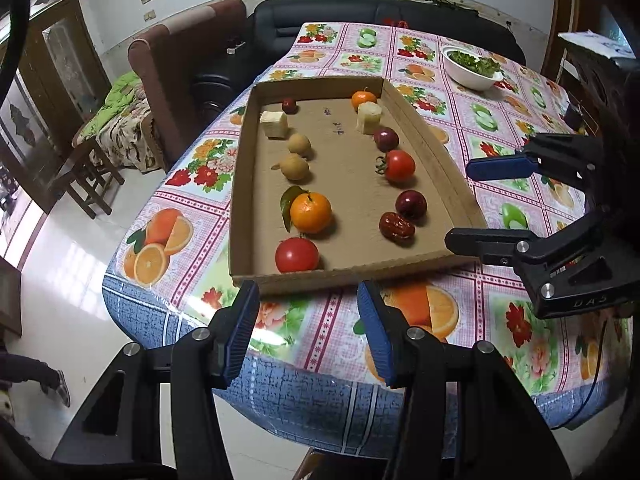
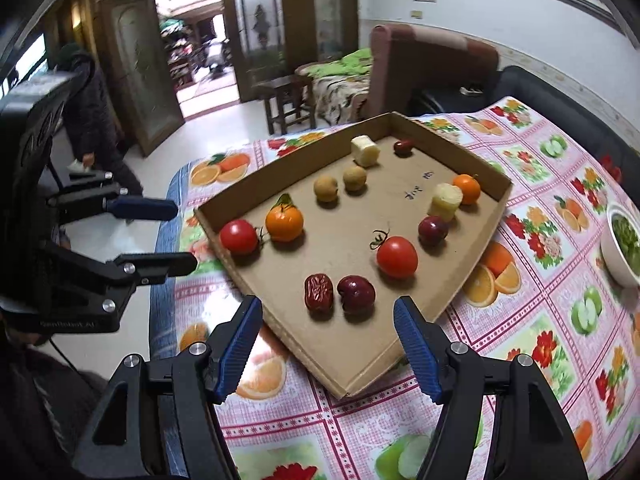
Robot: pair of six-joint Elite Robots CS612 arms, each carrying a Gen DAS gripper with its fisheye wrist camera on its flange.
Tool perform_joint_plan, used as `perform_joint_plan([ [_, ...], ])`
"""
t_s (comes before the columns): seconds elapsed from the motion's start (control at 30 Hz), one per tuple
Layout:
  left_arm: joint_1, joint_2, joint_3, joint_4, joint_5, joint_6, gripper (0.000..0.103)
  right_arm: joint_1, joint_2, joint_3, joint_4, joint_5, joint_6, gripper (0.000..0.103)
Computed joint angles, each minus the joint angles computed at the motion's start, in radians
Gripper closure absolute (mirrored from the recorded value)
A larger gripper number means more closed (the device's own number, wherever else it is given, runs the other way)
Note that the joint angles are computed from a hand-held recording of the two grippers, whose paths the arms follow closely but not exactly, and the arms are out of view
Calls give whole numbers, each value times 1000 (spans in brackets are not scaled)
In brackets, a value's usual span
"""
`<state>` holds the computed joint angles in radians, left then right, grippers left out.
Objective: Organize fruits
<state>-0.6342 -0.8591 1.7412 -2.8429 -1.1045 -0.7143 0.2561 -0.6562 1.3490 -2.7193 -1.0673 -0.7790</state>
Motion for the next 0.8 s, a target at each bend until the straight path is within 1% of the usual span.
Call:
perform_joint_plan([
  [0.07, -2, 0, -1, 5, -2, 2, 50, -1, -3, -3, 30, 6, -28, 33],
  [0.13, -6, -1, 1, 2, -1, 9, 50, -3, -4, -4, 47, 12, -44, 33],
  [0.3, -13, 0, 2, -5, -12, 25, 50, -6, -7, -1, 51, 17, -55, 33],
  [0.4, -17, 1, 1, -2, -11, 33, 50, -5, -5, -5, 46, -6, -50, 31],
  [0.63, -21, 2, 2, -2, -4, 36, 50, -7, -8, -9, 61, -9, -74, 30],
  [0.8, -22, 1, 7, -4, 0, 35, 50, -4, -6, -23, 58, -32, -92, 30],
])
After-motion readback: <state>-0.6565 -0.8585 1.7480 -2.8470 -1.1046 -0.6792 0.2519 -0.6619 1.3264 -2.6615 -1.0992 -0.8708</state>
